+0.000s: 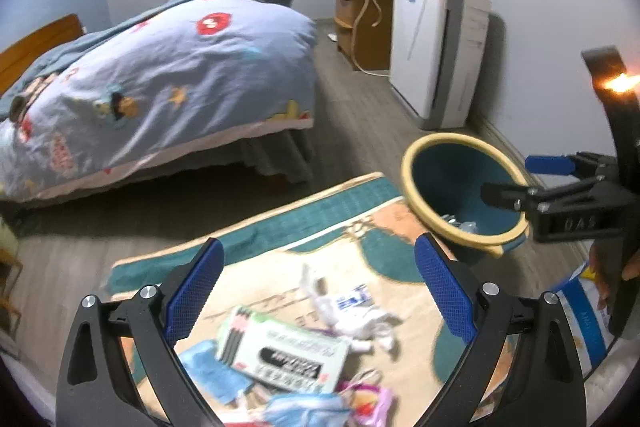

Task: Collect trash
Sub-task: 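Move both open tools back over the cushion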

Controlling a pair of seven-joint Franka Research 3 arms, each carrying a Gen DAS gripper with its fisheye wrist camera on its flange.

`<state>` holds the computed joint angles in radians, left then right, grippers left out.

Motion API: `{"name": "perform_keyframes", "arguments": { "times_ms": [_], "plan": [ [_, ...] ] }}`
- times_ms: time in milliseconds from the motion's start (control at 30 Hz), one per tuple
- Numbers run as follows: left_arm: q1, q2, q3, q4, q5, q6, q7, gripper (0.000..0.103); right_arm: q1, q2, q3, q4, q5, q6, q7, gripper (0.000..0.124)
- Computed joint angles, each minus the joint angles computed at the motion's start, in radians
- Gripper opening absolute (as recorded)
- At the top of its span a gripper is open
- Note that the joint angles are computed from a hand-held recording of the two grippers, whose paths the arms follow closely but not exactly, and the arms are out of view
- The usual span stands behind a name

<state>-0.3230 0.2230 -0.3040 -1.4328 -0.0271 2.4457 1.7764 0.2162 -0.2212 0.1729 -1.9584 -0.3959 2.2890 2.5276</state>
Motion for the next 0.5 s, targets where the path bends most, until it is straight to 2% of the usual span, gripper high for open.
{"name": "perform_keyframes", "arguments": {
  "times_ms": [167,367,500],
  "plan": [
    [0.035,-0.063,0.021,-0.059,-0.029,0.012,-0.023,0.095,0.033,0.082,-0.006,0.062,0.026,-0.007,-0.099,0.097],
    [0.071,-0.118,0.052,-0.133,-0.042,0.036,-0.082,0.096,0.072,0.157,-0.036,0.113,0.084,0.037,-0.170,0.097],
    [0.092,-0.123,0.073,-0.159,-0.008,0.000,-0.137,0.096,0.089,0.204,-0.054,0.144,0.139,0.050,-0.195,0.097]
  ]
}}
